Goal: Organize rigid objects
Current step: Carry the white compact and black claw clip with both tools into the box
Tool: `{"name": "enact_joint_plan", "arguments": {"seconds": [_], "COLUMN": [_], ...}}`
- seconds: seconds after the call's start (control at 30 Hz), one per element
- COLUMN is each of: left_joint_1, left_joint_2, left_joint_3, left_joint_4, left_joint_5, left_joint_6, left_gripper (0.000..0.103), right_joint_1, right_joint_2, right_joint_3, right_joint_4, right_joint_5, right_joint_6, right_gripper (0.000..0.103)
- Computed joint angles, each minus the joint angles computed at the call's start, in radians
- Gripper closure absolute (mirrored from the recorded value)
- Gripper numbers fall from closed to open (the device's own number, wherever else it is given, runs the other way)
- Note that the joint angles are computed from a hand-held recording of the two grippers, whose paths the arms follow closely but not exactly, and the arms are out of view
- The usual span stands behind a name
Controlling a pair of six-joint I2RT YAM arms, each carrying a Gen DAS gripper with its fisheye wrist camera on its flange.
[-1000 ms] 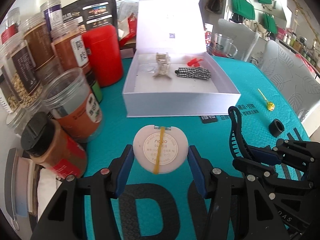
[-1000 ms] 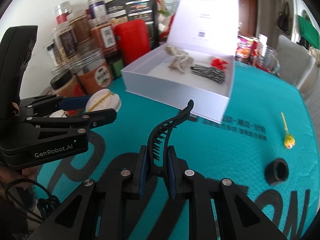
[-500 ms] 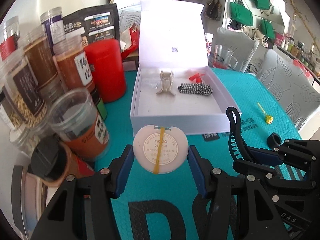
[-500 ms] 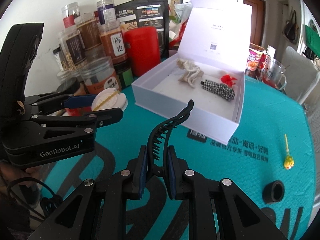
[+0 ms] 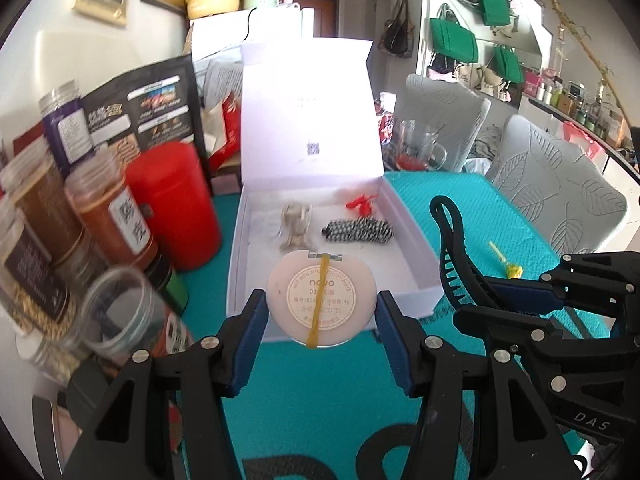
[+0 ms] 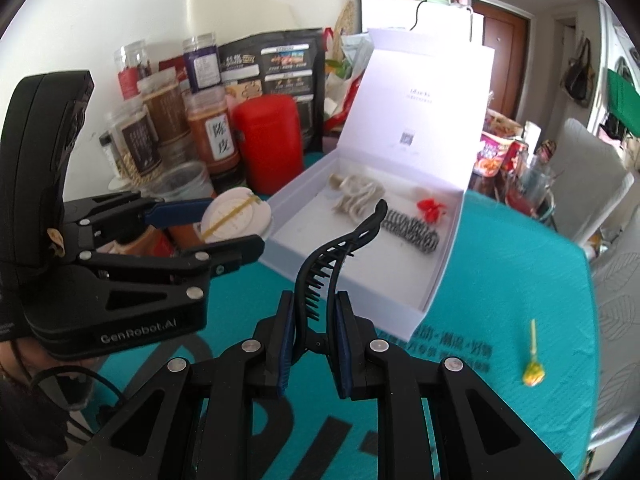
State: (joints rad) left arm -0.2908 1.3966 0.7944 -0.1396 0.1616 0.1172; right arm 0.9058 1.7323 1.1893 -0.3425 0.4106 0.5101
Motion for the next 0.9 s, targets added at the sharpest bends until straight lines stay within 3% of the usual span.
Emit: {"name": "enact_joint_plan", "arguments": {"seconds": [0.47,0.9], "left_joint_1": [-0.015,-0.012], "left_joint_2": [0.194,0.426], "left_joint_3": [0.258,0.546], "left_joint_4": [-0.004,-0.050], "left_joint_5": [-0.010,0.029], "left_joint_6": [-0.037,-0.065], "left_gripper": [0.048,0.048], "right_joint_1": [-0.148,-0.290], "right_joint_2": [-0.013,0.078], "right_joint_3": [0.056,0.164], "right_joint_4": [0.042,0.096], "right_joint_5": [-0.042,-0.154], "right_joint_6": [-0.113,-0.197], "right_gripper": [0.084,0.084]}}
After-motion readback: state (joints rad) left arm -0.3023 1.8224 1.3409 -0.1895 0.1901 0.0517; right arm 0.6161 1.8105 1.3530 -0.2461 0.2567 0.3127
